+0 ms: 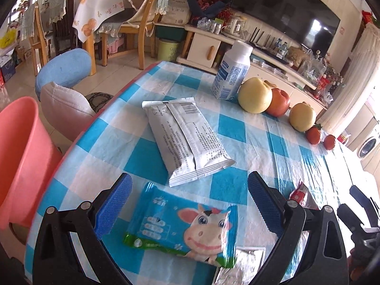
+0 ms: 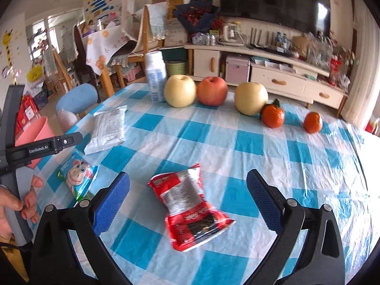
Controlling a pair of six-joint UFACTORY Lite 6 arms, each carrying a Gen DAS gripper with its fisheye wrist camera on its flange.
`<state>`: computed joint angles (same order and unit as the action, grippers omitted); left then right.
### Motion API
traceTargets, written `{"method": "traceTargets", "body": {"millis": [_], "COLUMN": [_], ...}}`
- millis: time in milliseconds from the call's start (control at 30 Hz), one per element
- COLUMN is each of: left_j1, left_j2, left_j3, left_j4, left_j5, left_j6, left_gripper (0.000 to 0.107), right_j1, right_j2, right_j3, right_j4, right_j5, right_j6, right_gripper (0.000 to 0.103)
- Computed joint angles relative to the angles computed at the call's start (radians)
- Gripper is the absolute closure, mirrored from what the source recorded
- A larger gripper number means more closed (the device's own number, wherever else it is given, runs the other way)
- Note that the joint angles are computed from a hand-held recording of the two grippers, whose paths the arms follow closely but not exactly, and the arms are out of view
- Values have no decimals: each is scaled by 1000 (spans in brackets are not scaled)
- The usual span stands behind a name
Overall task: Collect trash
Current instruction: 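Grasp the white packet with the left tool while the right tool grasps the red snack bag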
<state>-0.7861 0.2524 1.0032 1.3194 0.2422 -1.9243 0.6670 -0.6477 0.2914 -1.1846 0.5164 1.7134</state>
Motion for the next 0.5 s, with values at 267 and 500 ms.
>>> {"method": "traceTargets", "body": {"millis": [267, 500], "left_j1": [44, 71], "left_j2": [337, 571], "left_j3": [479, 813], "left_j4": [-705, -879], "left_j5": [199, 372], "left_j6": [688, 863], "left_gripper": [10, 10], "right_j1": [-285, -397], "right_j2": [-128, -84], "right_j3": [-52, -50], "right_j4": [338, 636], "right_j5": [-171, -284], "right_j6": [-449, -802], "right_gripper": [4, 4]}}
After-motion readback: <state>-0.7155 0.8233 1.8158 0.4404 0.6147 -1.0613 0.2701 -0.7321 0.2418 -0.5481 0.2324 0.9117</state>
